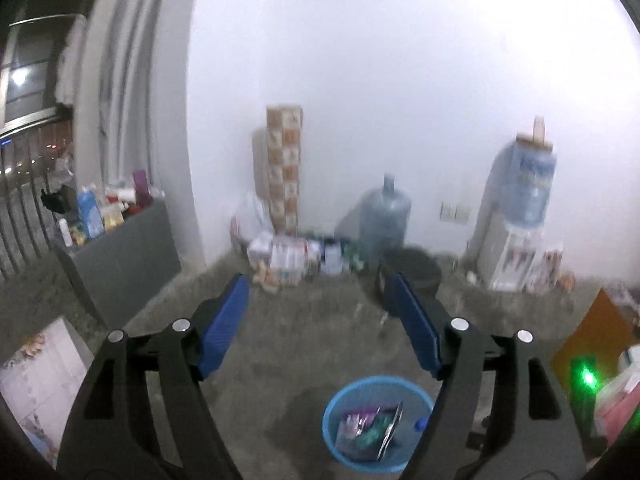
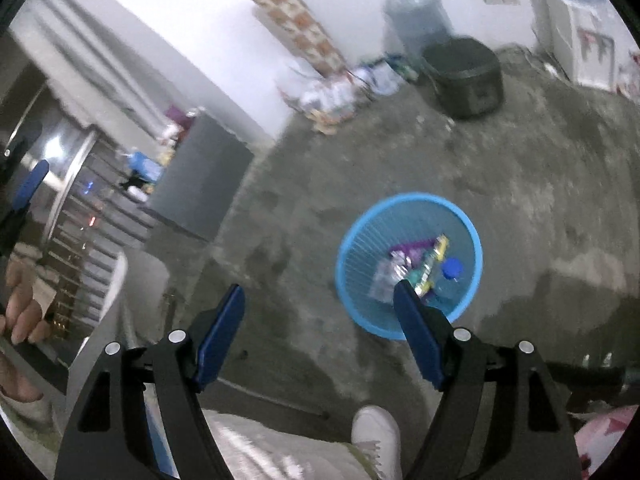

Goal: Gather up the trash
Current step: 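Release both items into the basket and return both tools to the table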

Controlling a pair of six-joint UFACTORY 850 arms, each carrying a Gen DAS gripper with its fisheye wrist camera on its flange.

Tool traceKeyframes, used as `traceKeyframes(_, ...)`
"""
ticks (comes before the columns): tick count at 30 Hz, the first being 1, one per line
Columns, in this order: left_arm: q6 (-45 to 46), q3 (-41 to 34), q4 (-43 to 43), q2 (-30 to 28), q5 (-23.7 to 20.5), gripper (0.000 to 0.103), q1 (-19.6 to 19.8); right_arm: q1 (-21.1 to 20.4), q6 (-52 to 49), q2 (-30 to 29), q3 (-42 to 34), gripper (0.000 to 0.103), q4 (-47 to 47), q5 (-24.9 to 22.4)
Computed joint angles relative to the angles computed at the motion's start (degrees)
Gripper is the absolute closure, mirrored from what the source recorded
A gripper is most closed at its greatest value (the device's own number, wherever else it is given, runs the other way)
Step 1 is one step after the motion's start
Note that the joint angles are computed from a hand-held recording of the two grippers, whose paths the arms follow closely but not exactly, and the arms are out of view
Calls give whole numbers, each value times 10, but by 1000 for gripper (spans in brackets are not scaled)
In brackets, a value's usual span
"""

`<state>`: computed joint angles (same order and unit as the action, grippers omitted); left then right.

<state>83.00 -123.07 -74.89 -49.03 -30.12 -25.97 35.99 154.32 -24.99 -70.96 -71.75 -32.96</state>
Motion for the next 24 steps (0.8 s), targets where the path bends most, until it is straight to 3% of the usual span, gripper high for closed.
traceKeyframes(7,129,146,-173,112,-33,23,56,35,-93,-13,-76,23,9,-60)
traceKeyframes(13,229,251,-291,189,-44,20,120,50,-175,-50,-160,22,11,-59)
traceKeyframes(20,244,313,-285,239,2,20,207,51,-300,-115,-276,22,71,-17)
traceKeyframes(24,210,325,-242,251,29,20,254,40,-412,-172,-367,22,161,25)
